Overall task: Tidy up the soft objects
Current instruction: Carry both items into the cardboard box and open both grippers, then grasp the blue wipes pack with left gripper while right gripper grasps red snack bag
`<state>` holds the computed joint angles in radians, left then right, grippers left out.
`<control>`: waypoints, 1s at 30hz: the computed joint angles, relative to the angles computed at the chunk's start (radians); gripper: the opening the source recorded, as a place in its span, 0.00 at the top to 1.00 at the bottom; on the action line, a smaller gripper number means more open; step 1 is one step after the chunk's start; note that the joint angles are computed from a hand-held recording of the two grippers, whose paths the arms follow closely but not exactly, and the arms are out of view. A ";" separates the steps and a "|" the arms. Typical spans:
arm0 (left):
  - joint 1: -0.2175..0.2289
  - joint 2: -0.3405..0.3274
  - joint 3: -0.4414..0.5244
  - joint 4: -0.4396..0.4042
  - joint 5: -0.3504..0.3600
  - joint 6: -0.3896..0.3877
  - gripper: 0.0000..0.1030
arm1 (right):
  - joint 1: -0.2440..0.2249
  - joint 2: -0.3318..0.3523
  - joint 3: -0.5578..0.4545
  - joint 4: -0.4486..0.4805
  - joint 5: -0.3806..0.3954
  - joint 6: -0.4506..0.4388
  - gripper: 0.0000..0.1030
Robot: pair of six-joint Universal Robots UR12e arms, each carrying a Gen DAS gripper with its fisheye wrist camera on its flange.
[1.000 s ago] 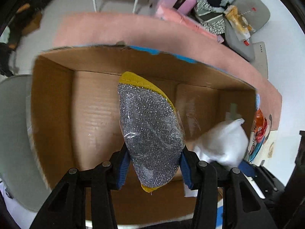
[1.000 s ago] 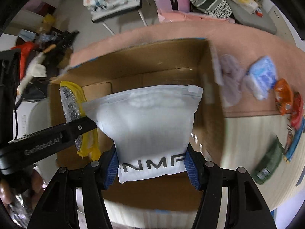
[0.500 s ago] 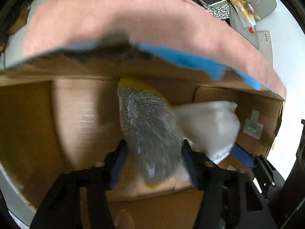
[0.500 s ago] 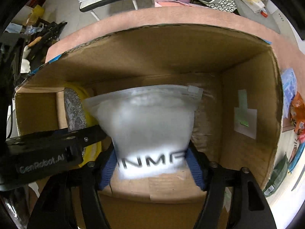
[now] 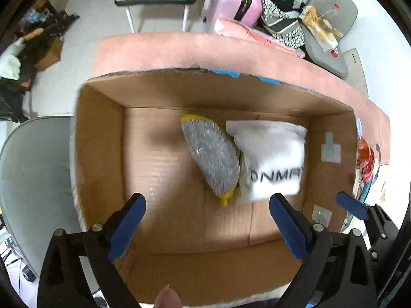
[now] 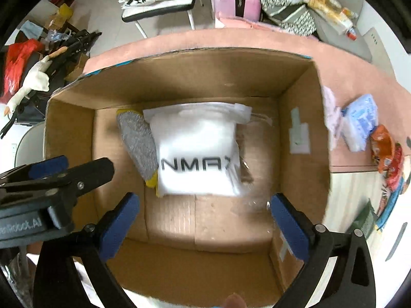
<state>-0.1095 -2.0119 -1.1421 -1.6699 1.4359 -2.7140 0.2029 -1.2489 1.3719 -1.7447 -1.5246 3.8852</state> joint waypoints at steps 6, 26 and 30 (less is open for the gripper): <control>0.022 0.105 -0.120 0.121 -0.022 -0.005 0.04 | 0.045 -0.061 0.026 -0.018 -0.067 0.027 0.00; 0.012 0.285 -0.262 0.313 -0.029 0.064 0.00 | 0.086 -0.251 0.151 -0.115 -0.086 0.146 0.00; -0.056 0.296 -0.264 0.346 -0.014 0.120 0.00 | 0.037 -0.344 0.231 -0.110 -0.095 0.199 0.00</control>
<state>-0.1654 -1.7162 -1.4065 -1.3239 1.4214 -2.5942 0.2401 -1.5928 1.6025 -1.8550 -1.6194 4.0841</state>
